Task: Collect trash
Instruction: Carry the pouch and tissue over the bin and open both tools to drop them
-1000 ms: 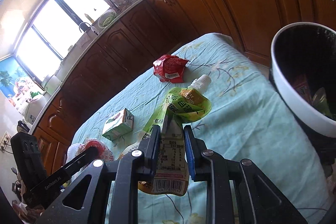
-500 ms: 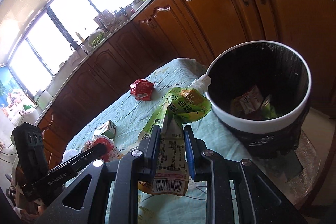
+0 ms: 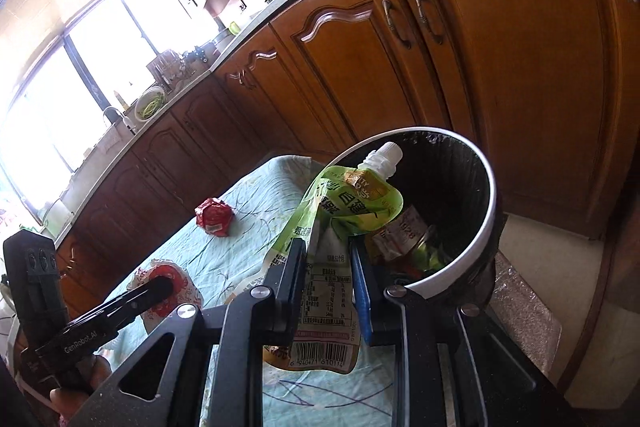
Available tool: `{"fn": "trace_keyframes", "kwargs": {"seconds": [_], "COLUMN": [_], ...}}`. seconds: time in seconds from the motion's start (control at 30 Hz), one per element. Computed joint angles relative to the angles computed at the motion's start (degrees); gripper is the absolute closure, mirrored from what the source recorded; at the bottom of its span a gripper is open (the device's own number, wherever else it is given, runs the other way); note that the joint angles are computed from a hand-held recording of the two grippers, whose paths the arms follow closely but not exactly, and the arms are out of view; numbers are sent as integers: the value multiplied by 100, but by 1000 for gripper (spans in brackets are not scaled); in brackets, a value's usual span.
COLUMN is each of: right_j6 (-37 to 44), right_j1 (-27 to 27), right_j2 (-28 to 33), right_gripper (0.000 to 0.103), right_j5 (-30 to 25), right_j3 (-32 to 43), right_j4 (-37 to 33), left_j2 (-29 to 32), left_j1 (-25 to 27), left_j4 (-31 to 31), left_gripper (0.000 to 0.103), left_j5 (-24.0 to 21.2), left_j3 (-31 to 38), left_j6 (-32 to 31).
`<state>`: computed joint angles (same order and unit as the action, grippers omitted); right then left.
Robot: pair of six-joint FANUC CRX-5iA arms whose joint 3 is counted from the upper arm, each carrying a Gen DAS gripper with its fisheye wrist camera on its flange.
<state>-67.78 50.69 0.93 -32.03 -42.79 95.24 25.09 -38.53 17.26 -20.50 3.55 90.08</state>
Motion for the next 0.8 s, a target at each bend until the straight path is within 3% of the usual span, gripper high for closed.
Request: {"fn": "trace_keyframes", "kwargs": {"seconds": [0.8], "right_j6": [1344], "right_j1": [-357], "right_j2": [122], "right_gripper": [80], "right_j5": [10], "right_j3": [92], "right_j4": [-844], "left_j2": [1911], "left_j1": [-340], "left_j4": [-635], "left_gripper": [74], "left_j5": [-1638], "left_j3": [3229], "left_j6": [115]}}
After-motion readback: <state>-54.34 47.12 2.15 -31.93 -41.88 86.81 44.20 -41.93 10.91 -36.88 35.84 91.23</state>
